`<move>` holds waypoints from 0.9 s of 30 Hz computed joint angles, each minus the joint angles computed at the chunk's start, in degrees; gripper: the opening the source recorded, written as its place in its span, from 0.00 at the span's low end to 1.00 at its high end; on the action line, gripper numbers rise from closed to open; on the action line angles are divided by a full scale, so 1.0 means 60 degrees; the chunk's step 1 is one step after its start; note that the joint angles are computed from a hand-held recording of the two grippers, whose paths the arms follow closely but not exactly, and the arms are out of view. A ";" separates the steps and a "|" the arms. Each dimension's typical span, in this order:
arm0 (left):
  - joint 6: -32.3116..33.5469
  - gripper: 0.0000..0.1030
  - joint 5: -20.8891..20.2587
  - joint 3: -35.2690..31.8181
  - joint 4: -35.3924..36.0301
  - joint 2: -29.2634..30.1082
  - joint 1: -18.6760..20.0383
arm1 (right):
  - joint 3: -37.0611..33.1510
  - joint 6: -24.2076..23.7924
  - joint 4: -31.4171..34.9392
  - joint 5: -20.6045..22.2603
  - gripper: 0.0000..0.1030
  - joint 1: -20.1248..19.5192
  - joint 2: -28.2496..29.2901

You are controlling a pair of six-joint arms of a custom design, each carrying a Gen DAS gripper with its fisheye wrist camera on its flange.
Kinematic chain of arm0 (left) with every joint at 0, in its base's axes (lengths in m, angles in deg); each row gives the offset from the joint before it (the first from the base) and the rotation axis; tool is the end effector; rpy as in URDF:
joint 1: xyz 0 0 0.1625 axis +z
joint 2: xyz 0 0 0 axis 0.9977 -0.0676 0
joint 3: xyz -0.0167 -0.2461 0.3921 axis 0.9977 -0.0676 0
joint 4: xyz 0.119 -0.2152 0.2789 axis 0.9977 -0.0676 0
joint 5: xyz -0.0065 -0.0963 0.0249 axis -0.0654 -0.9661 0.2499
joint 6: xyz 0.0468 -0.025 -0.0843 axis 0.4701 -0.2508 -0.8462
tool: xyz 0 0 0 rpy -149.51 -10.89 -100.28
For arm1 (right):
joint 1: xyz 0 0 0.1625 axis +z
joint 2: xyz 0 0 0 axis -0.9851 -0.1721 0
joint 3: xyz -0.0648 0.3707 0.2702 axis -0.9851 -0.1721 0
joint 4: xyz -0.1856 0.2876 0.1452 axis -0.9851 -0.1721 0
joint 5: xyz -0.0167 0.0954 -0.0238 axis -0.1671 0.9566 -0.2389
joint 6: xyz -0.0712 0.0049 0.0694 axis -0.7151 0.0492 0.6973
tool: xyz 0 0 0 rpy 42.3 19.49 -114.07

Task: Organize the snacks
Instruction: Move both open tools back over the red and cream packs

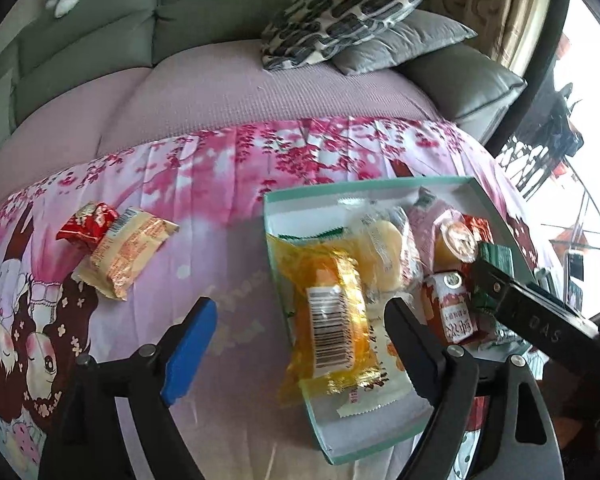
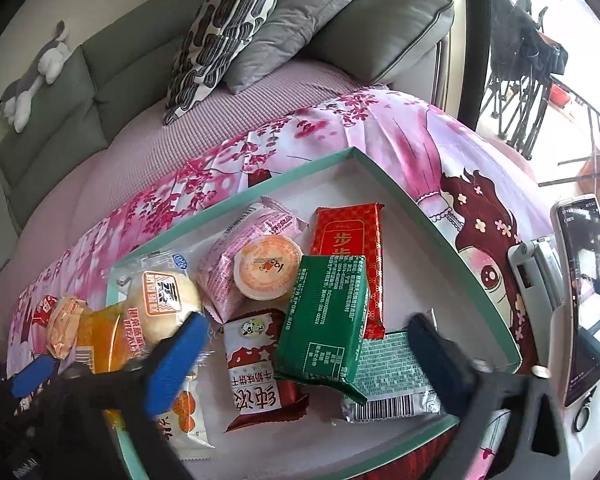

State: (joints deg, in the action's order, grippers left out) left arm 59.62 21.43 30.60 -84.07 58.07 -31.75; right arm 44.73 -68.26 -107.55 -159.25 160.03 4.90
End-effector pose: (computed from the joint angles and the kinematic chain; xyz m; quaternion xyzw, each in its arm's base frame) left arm -0.3278 -0.8181 -0.0850 0.0612 0.8997 -0.2765 0.3321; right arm -0.0557 -0.8514 0.2572 0.0463 -0.9097 0.2929 0.2908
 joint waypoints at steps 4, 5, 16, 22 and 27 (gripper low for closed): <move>-0.0293 0.92 0.0500 0.0357 -0.0434 -0.0164 0.0007 | 0.0077 -0.0039 -0.0119 0.0053 1.00 0.0027 -0.0028; -0.0419 0.92 0.0663 0.0434 -0.0502 -0.0205 0.0015 | 0.0094 -0.0067 -0.0152 0.0055 1.00 0.0037 -0.0033; -0.1679 0.93 0.1488 0.1388 -0.0661 -0.0838 0.0258 | 0.0372 0.0002 -0.0603 0.0169 1.00 0.0111 -0.0229; -0.2478 0.93 0.1715 0.2333 -0.0734 -0.1422 0.0374 | 0.0648 -0.0281 -0.0565 0.0695 1.00 0.0250 -0.0363; -0.3197 0.93 0.1915 0.3134 -0.0632 -0.1926 0.0484 | 0.0873 -0.0661 -0.0372 0.1025 1.00 0.0432 -0.0363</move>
State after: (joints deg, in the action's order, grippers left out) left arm 40.43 32.93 49.40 -87.87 46.51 -28.84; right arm 49.97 -72.23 -109.79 -153.10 162.63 2.72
